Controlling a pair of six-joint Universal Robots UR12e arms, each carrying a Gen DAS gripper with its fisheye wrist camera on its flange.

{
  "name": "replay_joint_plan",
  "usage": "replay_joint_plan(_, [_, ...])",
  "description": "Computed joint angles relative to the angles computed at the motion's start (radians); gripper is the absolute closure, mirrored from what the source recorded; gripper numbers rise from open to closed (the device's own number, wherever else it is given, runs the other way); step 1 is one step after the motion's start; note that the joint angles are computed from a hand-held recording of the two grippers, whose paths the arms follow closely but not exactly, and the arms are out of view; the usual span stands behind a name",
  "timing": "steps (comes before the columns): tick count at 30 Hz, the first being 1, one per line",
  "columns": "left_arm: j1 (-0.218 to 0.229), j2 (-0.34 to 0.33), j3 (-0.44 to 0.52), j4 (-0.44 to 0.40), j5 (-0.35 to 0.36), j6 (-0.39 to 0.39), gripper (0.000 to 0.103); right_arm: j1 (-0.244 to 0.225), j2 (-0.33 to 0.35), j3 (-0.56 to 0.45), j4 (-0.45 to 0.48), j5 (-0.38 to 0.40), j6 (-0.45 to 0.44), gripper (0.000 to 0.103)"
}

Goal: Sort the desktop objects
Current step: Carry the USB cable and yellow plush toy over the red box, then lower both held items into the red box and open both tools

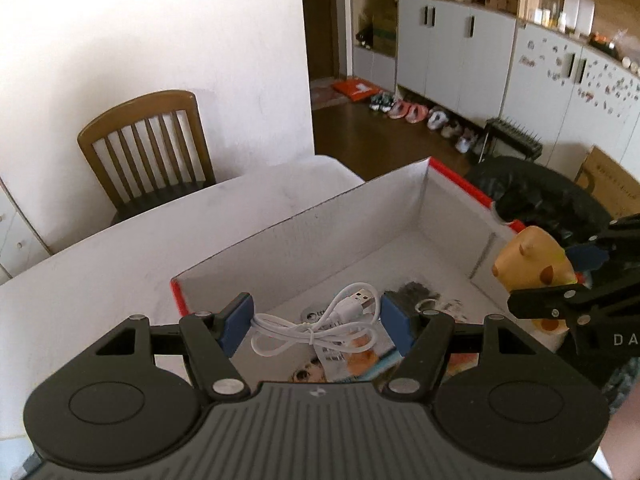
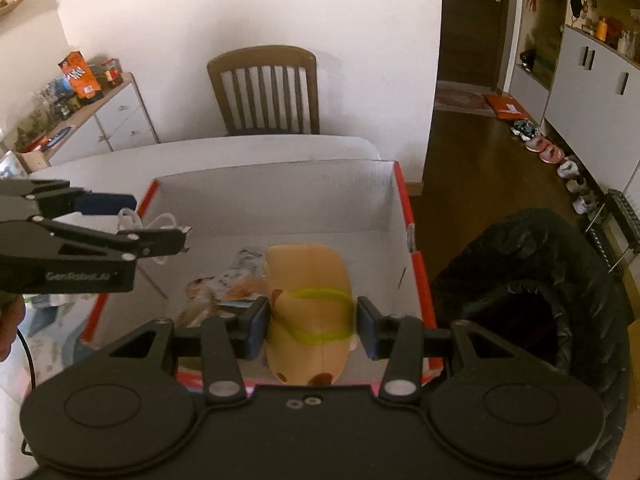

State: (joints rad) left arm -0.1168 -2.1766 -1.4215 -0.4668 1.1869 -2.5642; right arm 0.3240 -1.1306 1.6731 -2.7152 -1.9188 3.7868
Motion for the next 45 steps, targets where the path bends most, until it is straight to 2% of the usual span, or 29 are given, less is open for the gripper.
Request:
replay_joint_plan(4, [-0.019, -0.035, 0.041, -0.034, 0.046, -0.014, 0.034, -0.024, 0.021, -0.017, 0.007, 0.031, -0.012, 0.058])
replay_joint_plan(13, [-0.042, -0.071, 0.07, -0.045, 0.114, 0.002, 0.034, -0.061, 0.084, -0.082, 0.047, 0.054, -0.04, 0.058])
replay_joint_plan(16, [-0.051, -0.078, 0.072, -0.041, 0.141, 0.017, 0.034, -0.072, 0.099, -0.095, 0.056, 0.087, -0.043, 0.058])
replay_joint_plan(24, [-0.057, -0.09, 0.077, -0.064, 0.181, 0.025, 0.034, -0.072, 0.124, -0.124, 0.087, 0.114, -0.105, 0.058])
replay_joint_plan(35, [-0.055, -0.097, 0.111, -0.173, 0.183, -0.002, 0.032, -0.076, 0.13, -0.142, 0.114, 0.134, -0.09, 0.056])
replay_joint_plan(41, [-0.05, -0.089, 0.101, -0.161, 0.158, -0.006, 0.032, -0.079, 0.121, -0.133, 0.098, 0.138, -0.079, 0.048])
replay_joint_plan(45, [-0.039, -0.077, 0.088, -0.154, 0.114, -0.042, 0.032, -0.074, 0.105, -0.116, 0.057, 0.124, -0.083, 0.039])
